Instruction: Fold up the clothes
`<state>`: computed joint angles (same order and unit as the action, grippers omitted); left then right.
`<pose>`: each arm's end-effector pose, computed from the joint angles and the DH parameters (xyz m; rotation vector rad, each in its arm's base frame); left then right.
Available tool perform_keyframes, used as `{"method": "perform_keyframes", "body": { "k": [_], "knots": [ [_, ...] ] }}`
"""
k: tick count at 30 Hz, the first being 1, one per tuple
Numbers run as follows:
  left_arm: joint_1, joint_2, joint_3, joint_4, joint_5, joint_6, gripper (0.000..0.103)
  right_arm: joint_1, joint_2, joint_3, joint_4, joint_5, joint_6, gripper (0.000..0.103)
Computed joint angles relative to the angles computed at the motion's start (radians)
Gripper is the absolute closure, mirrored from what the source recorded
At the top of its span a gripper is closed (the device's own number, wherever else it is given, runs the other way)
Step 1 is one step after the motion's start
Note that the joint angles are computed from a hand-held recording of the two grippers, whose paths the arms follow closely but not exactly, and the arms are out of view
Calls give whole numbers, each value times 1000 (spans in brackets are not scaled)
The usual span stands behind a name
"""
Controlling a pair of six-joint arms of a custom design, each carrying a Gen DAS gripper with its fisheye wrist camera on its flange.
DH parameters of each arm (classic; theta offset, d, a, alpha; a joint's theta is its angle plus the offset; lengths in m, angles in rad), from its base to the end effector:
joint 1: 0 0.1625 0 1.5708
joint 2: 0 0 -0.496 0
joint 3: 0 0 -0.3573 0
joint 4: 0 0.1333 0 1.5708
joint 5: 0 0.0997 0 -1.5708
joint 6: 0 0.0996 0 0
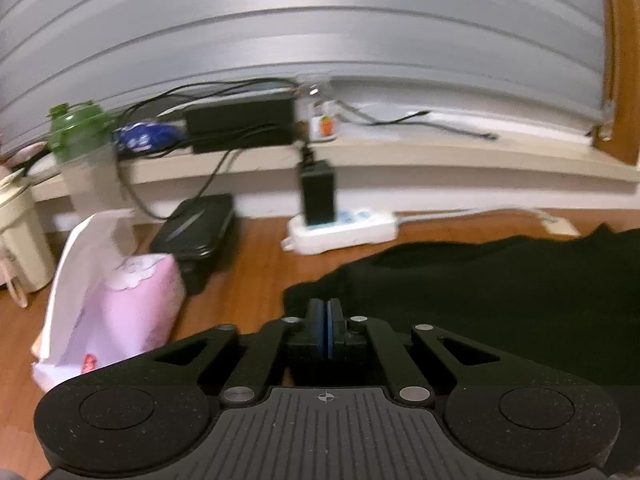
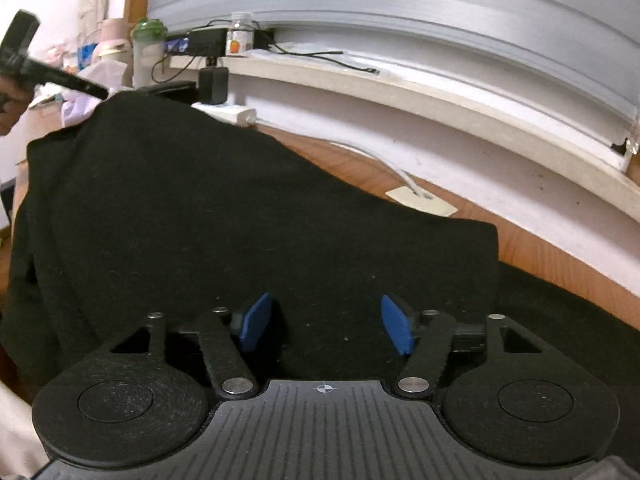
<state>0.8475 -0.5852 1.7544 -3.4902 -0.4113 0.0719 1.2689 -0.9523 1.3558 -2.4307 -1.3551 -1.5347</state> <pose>-0.2640 -0.6383 0.1464 0.2965 2.0265 -1.1554 -0.0749 -0.7607 0.3829 1.6988 -2.2744 0.6443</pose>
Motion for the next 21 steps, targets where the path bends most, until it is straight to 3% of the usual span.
{"method": "perform_keyframes", "body": {
  "k": [3,5,7,8,12,15,18,20,21],
  "knots": [
    [0,-16,27,26,-35,-58,95,4,8,-31,47,-11,43,38],
    [-11,-21,51,23,-58,-74,81,5,11,-45,67,-15,59,37],
    [-28,-20,86,15,-74,-106,60,5,13,-48,71,-16,65,36],
    [-36,-19,102,18,-79,-125,60,5,13,-50,71,-17,68,35],
    [-57,1,148,81,-59,-216,59,5,13,-41,51,-18,77,32],
    [-72,38,152,25,6,-194,59,4,13,-36,41,-17,78,31],
    [-80,51,156,-11,21,-204,59,4,12,-32,32,-16,76,30],
    [-84,61,164,-48,22,-197,67,3,11,-25,18,-14,73,29],
    [-86,71,165,-83,31,-184,90,3,11,-21,11,-13,71,29]
  ]
}}
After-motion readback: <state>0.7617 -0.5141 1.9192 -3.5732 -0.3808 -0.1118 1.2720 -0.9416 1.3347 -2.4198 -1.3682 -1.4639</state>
